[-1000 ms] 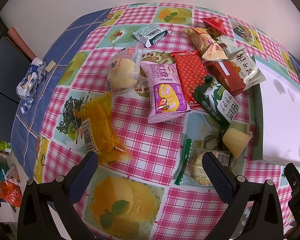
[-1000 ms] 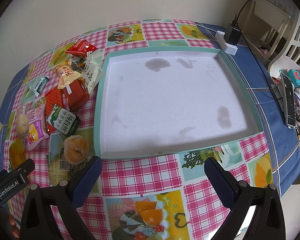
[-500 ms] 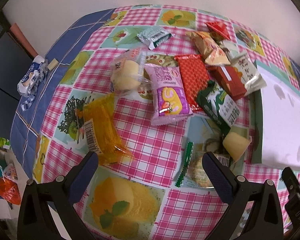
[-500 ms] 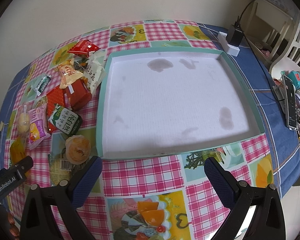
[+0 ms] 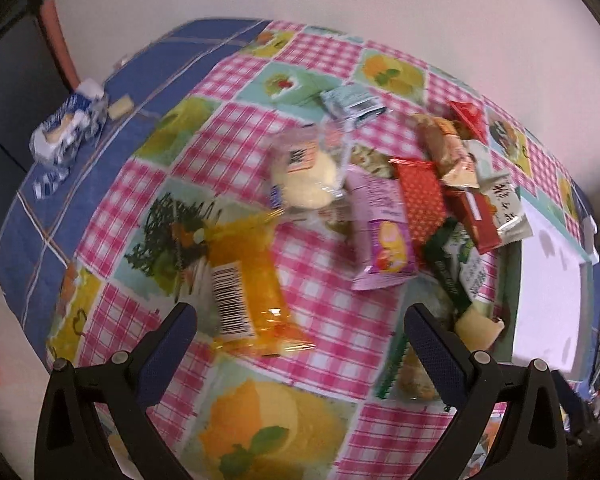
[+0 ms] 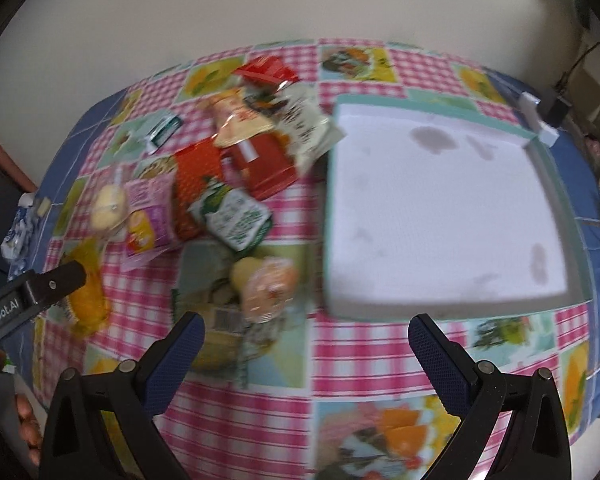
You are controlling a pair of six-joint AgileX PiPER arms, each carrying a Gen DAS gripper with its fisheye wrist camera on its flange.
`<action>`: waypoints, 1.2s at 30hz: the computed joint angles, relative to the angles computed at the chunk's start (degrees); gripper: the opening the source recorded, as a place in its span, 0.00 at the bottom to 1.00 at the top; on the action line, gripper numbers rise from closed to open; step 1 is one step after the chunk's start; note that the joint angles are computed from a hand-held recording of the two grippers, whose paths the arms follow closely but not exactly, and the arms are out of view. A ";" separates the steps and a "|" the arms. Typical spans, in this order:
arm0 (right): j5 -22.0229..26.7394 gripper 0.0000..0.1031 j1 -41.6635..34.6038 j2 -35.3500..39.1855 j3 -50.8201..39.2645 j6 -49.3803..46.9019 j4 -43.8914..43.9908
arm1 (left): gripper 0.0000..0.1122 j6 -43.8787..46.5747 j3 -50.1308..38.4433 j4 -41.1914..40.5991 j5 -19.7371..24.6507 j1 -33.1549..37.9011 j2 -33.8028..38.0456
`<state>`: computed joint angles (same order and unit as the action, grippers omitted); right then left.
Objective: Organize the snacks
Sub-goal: 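Grasp the yellow cake pack with left tool while right tool grasps round biscuit pack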
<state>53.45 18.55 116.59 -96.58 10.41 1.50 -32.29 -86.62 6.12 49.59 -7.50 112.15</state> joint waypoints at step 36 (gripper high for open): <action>8.24 0.55 8.83 12.78 -11.35 4.98 -2.71 | 0.46 8.39 -4.53 -10.38 2.59 7.51 9.43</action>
